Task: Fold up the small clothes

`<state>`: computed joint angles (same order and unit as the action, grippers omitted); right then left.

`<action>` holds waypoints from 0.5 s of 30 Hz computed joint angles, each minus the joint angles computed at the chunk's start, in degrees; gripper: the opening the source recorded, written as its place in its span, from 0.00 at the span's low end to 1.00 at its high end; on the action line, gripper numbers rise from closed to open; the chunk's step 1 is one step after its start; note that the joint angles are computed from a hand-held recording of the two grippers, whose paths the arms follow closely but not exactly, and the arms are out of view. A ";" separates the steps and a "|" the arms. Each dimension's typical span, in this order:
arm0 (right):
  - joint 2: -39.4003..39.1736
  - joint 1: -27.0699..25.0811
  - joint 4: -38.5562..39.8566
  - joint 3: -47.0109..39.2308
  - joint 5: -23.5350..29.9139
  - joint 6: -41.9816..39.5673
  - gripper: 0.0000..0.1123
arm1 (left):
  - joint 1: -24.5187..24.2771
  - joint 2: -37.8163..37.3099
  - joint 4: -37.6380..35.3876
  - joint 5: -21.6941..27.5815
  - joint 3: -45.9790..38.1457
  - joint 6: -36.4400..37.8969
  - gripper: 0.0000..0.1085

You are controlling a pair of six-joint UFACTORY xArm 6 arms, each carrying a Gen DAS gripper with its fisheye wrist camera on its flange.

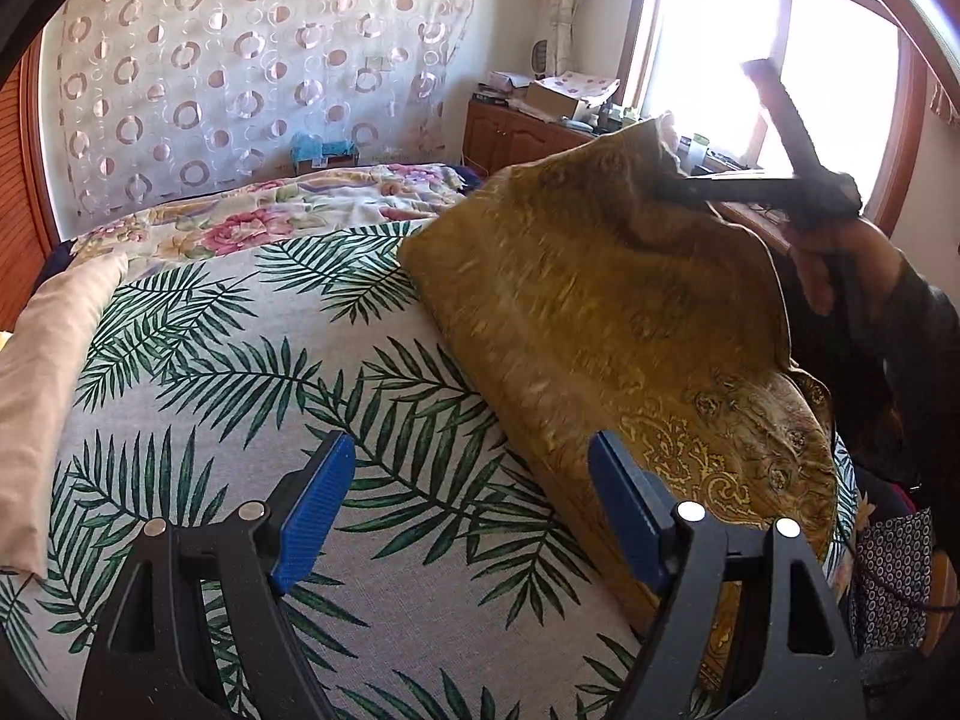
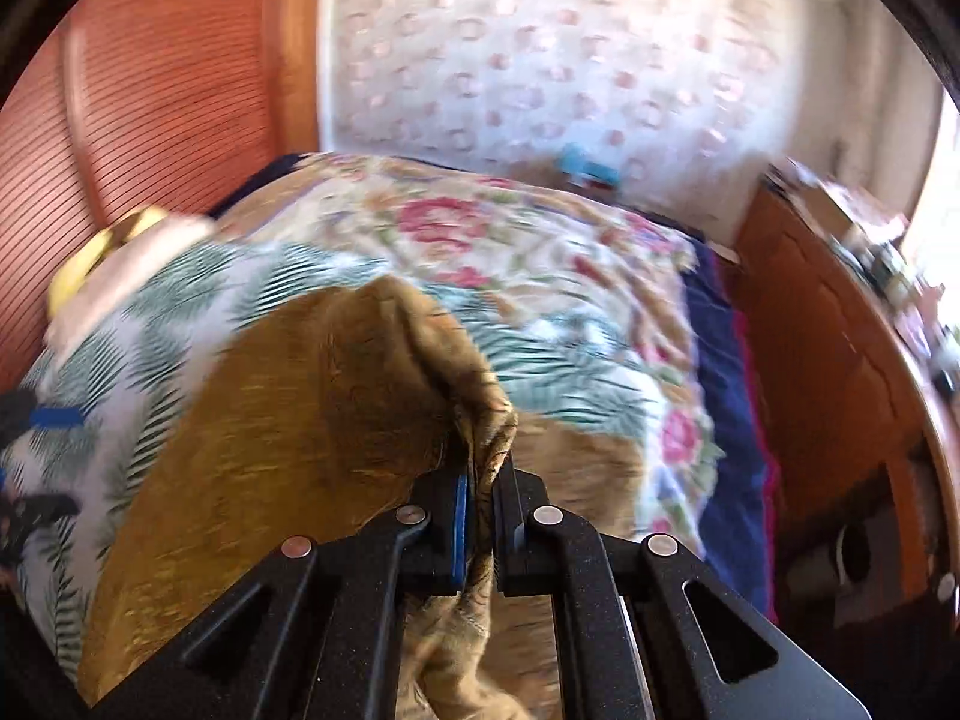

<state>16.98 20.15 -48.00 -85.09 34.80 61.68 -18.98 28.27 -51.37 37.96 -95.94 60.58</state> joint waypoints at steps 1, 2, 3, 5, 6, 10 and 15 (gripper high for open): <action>-0.20 -1.26 0.94 0.71 -1.04 0.88 0.05 | -0.03 -0.05 -0.06 0.05 0.06 0.00 0.74; -0.02 -2.50 2.05 0.95 -1.93 1.63 0.06 | -0.04 0.07 0.11 0.19 -0.13 -0.21 0.74; 0.12 -3.30 2.69 1.11 -2.03 2.23 0.07 | -0.14 -0.12 0.31 0.08 0.14 -0.30 0.74; 2.08 -3.23 3.28 -1.59 2.23 2.79 0.23 | -0.28 -0.39 0.40 -0.16 0.53 -0.24 0.74; 2.76 -2.99 3.06 -2.62 4.35 2.74 0.26 | -0.33 -0.56 0.41 -0.13 0.75 -0.20 0.74; 2.17 -1.64 1.11 -2.06 5.92 4.54 0.28 | -0.61 -1.09 0.45 -0.33 1.50 -0.05 0.74; 0.29 -0.99 4.78 1.38 0.05 0.21 0.28 | -1.04 -1.80 0.34 -0.50 2.53 0.22 0.74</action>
<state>17.27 19.16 -43.23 -83.71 34.85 61.89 -20.02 26.47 -51.03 37.46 -93.42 60.80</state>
